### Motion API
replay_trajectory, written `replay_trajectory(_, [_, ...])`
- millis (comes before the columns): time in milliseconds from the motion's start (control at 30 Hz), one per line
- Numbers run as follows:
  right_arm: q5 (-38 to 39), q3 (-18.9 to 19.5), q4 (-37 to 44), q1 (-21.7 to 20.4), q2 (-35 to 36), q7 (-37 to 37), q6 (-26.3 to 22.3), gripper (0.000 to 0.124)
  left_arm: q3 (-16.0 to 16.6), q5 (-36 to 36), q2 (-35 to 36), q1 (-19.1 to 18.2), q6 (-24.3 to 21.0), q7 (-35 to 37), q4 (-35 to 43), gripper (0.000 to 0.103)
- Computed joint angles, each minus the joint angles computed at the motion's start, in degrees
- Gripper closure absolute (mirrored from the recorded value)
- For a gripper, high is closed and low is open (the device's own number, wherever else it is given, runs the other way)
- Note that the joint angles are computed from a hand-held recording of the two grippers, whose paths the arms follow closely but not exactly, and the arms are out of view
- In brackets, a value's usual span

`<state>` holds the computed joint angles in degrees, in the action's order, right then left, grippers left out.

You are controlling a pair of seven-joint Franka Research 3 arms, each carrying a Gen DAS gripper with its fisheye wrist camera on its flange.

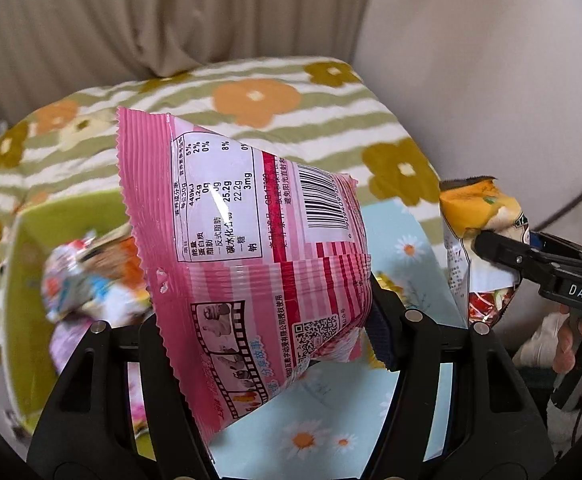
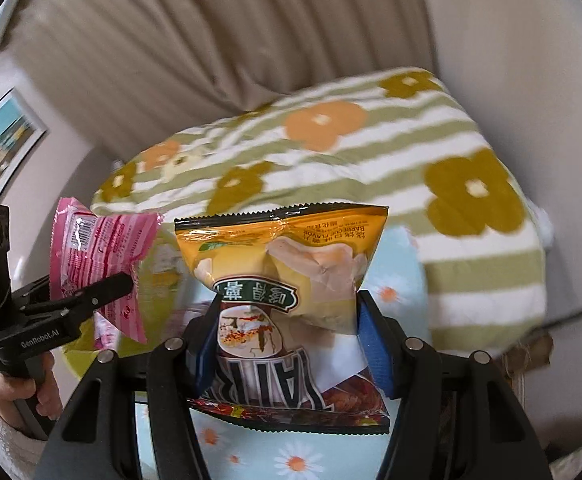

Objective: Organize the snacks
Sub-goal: 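Carry both bags toward the box and release the pink bag with the left tool, then lower the yellow TATRE bag into the box and open the right tool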

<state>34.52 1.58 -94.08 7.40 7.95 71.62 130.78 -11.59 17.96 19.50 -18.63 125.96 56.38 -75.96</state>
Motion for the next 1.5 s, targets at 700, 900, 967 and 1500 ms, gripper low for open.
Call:
replay_trajectory(700, [-5.11, 6.64, 14.13, 14.32, 8.97, 9.67, 3.38, 0.067, 6.81, -17.50, -29.96, 13.77, 10.01, 14.27, -40.00, 0.042])
replay_trajectory(900, [-10.73, 6.67, 15.93, 17.84, 11.12, 16.79, 4.28, 0.067, 7.56, -20.08, -31.72, 15.55, 10.25, 19.02, -44.12, 0.003])
replay_trajectory(967, [-12.39, 6.61, 16.36, 18.76, 11.45, 18.83, 4.36, 0.067, 7.80, -19.83, -33.34, 15.99, 11.35, 19.82, -46.07, 0.001])
replay_trajectory(1500, [-21.10, 5.99, 30.09, 22.75, 20.87, 25.95, -2.91, 0.067, 9.73, -20.19, -39.64, 16.29, 12.07, 23.20, -50.17, 0.001])
